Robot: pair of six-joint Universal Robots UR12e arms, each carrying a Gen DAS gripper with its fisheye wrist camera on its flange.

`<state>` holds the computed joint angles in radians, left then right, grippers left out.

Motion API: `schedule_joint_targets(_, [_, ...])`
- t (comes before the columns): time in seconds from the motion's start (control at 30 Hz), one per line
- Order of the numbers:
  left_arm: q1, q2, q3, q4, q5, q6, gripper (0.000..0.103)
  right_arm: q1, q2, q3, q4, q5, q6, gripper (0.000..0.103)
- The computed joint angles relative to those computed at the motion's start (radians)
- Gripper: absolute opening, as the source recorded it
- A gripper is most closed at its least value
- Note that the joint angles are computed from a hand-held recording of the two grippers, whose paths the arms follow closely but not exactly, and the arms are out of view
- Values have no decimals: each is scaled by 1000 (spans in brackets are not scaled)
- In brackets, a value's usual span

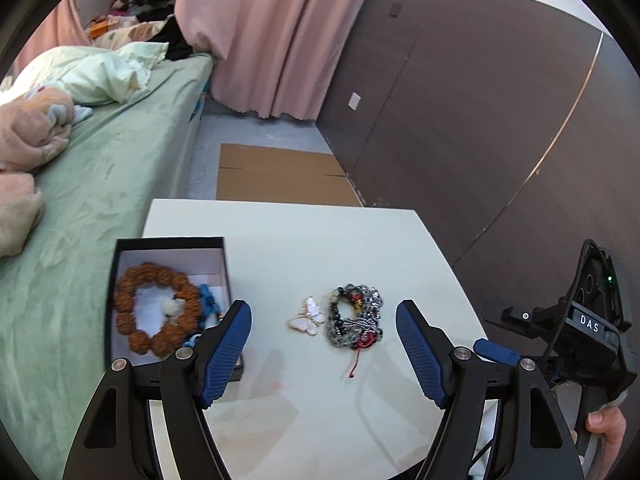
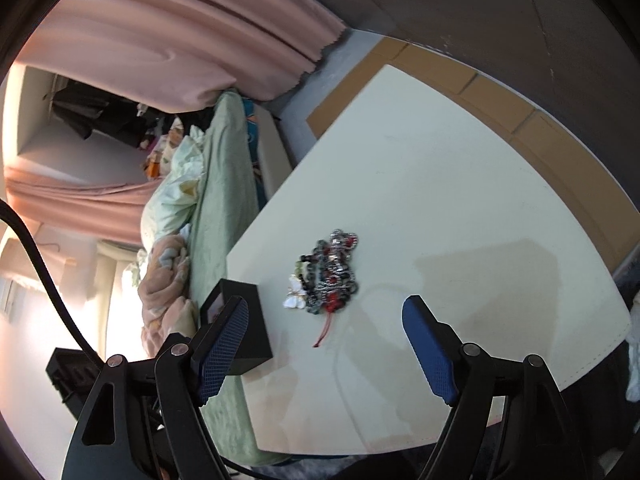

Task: Organize jewelry
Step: 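Move the left tool back to the silver charm bracelet pile, then close the left tool on the silver charm bracelet and lift it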

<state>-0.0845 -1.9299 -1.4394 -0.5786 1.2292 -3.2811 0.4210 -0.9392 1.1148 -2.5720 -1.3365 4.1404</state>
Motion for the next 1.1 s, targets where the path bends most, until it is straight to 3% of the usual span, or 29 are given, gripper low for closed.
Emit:
schedule_joint_targets(0.23, [-16,-37,45,-30,-10,24,69,-7,8,-14,18,-7,13,80])
schedule_joint_targets(0.57, [-33,-111,135,-155,-27,49,40,-20,36,-57,71,26,27,80])
schedule_joint_targets(1.1, [-54,-199,237,-255,4,69,31,-30,81,-123,160,73,12,80])
